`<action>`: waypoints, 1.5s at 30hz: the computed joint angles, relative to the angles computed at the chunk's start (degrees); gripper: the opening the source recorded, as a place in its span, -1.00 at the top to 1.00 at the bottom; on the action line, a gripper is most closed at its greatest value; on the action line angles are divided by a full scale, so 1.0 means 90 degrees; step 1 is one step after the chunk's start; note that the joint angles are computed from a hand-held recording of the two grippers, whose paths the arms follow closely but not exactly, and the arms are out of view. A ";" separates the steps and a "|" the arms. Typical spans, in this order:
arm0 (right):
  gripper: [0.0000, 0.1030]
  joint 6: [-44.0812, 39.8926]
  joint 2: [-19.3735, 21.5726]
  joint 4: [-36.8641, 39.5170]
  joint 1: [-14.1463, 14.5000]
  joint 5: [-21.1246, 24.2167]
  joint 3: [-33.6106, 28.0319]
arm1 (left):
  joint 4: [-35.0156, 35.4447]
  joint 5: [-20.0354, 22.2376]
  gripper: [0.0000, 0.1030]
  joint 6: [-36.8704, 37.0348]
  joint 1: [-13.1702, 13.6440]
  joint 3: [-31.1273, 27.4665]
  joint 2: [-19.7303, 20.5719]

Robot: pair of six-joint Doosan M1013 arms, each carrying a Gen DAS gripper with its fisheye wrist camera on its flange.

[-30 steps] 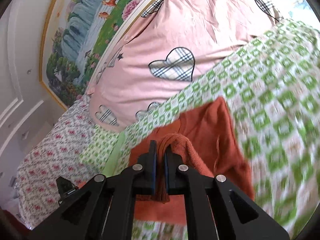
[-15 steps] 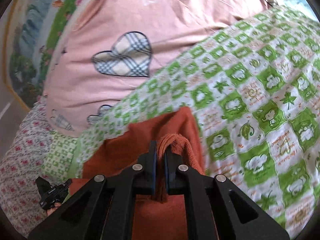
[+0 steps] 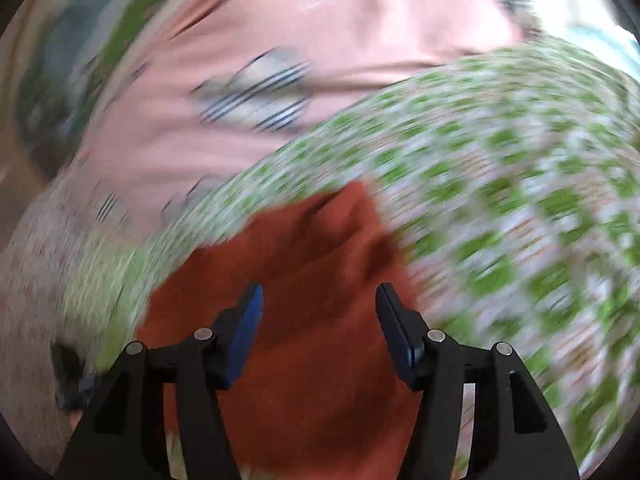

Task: Fold small clothes
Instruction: 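Lay the hem over the collar and open both grippers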

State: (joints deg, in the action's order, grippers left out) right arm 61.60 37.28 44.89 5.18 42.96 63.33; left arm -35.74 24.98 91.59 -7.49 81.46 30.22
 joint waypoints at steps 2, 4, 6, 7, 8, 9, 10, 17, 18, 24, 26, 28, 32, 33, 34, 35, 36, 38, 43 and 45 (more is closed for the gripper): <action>-0.17 -0.0379 0.0130 -0.0750 0.0247 0.0733 -0.0286 | 0.0748 0.0631 0.73 -0.0408 -0.0179 -0.0425 0.0261; -0.17 -0.0593 0.0286 -0.1440 0.0450 0.1159 -0.0575 | 0.1531 0.1060 0.74 -0.0875 -0.0278 -0.0831 0.0497; -0.16 -0.0556 0.0527 -0.2060 0.0583 0.1549 -0.0977 | 0.1661 0.1318 0.73 -0.0791 -0.0250 -0.1178 0.0684; -0.15 -0.0421 0.0700 -0.2461 0.0636 0.1722 -0.1262 | 0.1814 0.1463 0.74 -0.0899 -0.0230 -0.1358 0.0771; -0.13 -0.0333 0.0837 -0.2687 0.0658 0.1830 -0.1495 | 0.1940 0.1590 0.77 -0.1014 -0.0200 -0.1524 0.0859; -0.10 -0.0271 0.1005 -0.2833 0.0659 0.1910 -0.1781 | 0.1958 0.1679 0.79 -0.1060 -0.0146 -0.1683 0.0944; -0.07 -0.0234 0.1107 -0.2850 0.0641 0.1979 -0.1968 | 0.2169 0.1715 0.79 -0.1259 -0.0100 -0.1875 0.1036; 0.11 0.1622 0.1883 -0.3724 0.0478 0.1280 -0.3558 | 0.3478 0.1588 0.28 -0.2364 0.0134 -0.2763 0.1380; 0.10 0.1829 0.1978 -0.3617 0.0414 0.1213 -0.3741 | 0.3600 0.1520 0.15 -0.2487 0.0163 -0.2808 0.1402; 0.09 0.2620 0.2227 -0.3500 0.0227 0.1011 -0.4124 | 0.3450 0.0980 0.23 -0.3372 0.0500 -0.2583 0.1359; 0.09 0.2650 0.1863 -0.3358 0.0221 0.0651 -0.3466 | 0.3503 0.0837 0.24 -0.3656 0.0491 -0.2391 0.1260; 0.09 0.2423 0.1443 -0.2935 0.0188 0.0275 -0.2712 | 0.4183 0.0725 0.23 -0.4361 0.0400 -0.2083 0.1048; 0.09 0.1730 0.0884 -0.2195 0.0223 -0.0102 -0.1690 | 0.4391 -0.0157 0.17 -0.4890 0.0219 -0.1041 0.0430; 0.09 0.1628 0.0793 -0.2070 0.0233 -0.0126 -0.1517 | 0.4382 -0.0323 0.17 -0.4966 0.0159 -0.0836 0.0312; 0.09 0.1499 0.0665 -0.1883 0.0236 -0.0174 -0.1271 | 0.4296 -0.0491 0.17 -0.4993 0.0092 -0.0577 0.0165; 0.09 0.1320 0.0510 -0.1620 0.0232 -0.0232 -0.0975 | 0.4121 -0.0578 0.17 -0.4928 0.0023 -0.0352 0.0034; 0.09 0.1195 0.0395 -0.1454 0.0233 -0.0267 -0.0764 | 0.4020 -0.0606 0.17 -0.4906 -0.0035 -0.0251 -0.0025; 0.07 0.0924 0.0132 -0.1121 0.0236 -0.0325 -0.0299 | 0.3647 -0.0659 0.15 -0.4744 -0.0167 0.0072 -0.0224; -0.04 0.0357 -0.0503 -0.0341 0.0247 -0.0470 0.0782 | 0.3495 -0.0911 -0.07 -0.4976 -0.0482 0.0834 -0.0649; -0.10 0.0151 -0.0723 -0.0046 0.0256 -0.0588 0.1151 | 0.3183 -0.0907 -0.07 -0.4866 -0.0538 0.1068 -0.0765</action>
State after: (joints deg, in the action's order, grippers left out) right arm 62.96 30.77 44.48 7.48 37.67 73.69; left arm -7.10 16.82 47.80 -12.34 91.07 23.33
